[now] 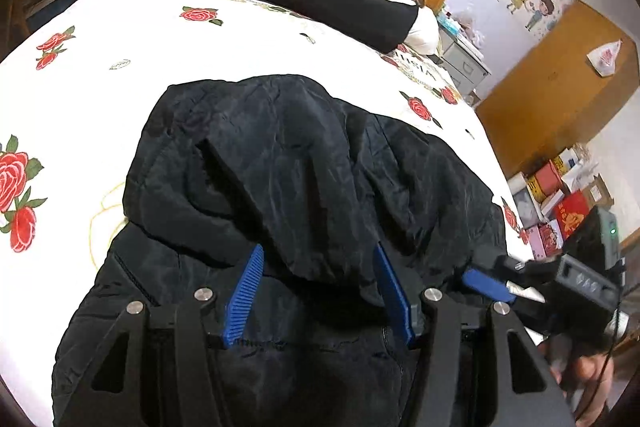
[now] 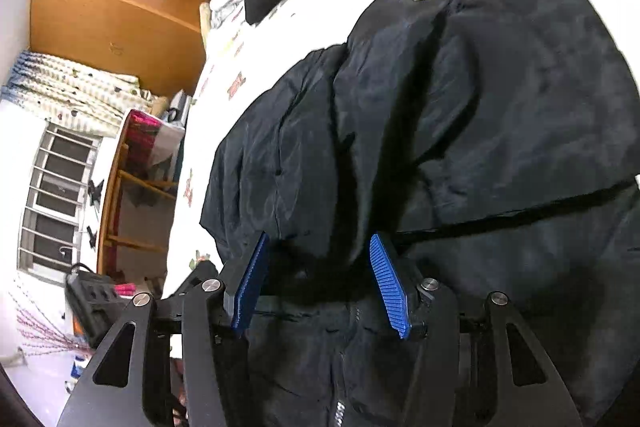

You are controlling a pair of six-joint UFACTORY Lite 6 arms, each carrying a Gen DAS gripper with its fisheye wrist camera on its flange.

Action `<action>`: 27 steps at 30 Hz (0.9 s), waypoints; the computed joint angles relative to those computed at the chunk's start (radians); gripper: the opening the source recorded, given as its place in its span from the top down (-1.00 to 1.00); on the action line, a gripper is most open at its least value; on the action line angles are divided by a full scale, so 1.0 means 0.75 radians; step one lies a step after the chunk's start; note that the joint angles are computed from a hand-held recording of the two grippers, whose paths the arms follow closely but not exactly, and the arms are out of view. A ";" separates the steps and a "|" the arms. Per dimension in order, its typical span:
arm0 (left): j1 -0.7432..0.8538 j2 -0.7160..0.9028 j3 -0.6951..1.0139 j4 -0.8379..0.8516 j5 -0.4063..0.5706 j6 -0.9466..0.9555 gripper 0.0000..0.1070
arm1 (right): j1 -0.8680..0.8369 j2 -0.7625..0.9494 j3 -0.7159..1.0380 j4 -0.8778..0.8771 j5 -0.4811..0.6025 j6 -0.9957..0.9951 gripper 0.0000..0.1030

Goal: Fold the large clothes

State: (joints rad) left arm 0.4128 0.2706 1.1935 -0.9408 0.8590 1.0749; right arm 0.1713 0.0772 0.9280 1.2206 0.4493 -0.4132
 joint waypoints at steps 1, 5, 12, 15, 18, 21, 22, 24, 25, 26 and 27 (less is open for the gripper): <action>-0.015 0.016 0.012 0.004 -0.017 -0.019 -0.11 | 0.027 0.063 0.052 0.005 -0.013 0.013 -0.03; -0.048 0.092 0.070 0.015 -0.042 -0.065 -0.10 | 0.076 0.212 0.156 -0.096 -0.051 0.109 0.99; -0.037 0.049 0.020 -0.094 -0.044 0.022 -0.09 | 0.159 0.157 -0.053 0.079 -0.189 -0.066 1.00; -0.063 0.083 0.045 -0.074 -0.052 -0.011 -0.08 | 0.139 0.154 -0.181 0.279 -0.192 -0.293 1.00; -0.094 0.070 0.039 -0.079 -0.068 -0.006 -0.08 | 0.171 0.181 -0.133 0.114 -0.231 -0.140 1.00; -0.131 0.064 0.035 -0.130 -0.094 0.043 -0.08 | 0.187 0.197 -0.114 0.059 -0.247 -0.088 1.00; -0.151 0.077 0.033 -0.140 -0.114 0.062 -0.08 | 0.207 0.217 -0.084 0.036 -0.259 -0.052 1.00; -0.203 0.132 0.016 -0.128 -0.178 0.089 -0.08 | 0.248 0.253 -0.041 0.064 -0.287 -0.044 1.00; -0.227 0.140 -0.020 -0.134 -0.249 0.131 -0.08 | 0.253 0.256 -0.047 0.098 -0.293 -0.073 1.00; -0.242 0.150 -0.070 -0.178 -0.328 0.229 -0.08 | 0.228 0.234 -0.078 0.152 -0.279 -0.148 1.00; -0.243 0.160 -0.109 -0.249 -0.369 0.337 -0.07 | 0.227 0.240 -0.089 0.233 -0.279 -0.236 1.00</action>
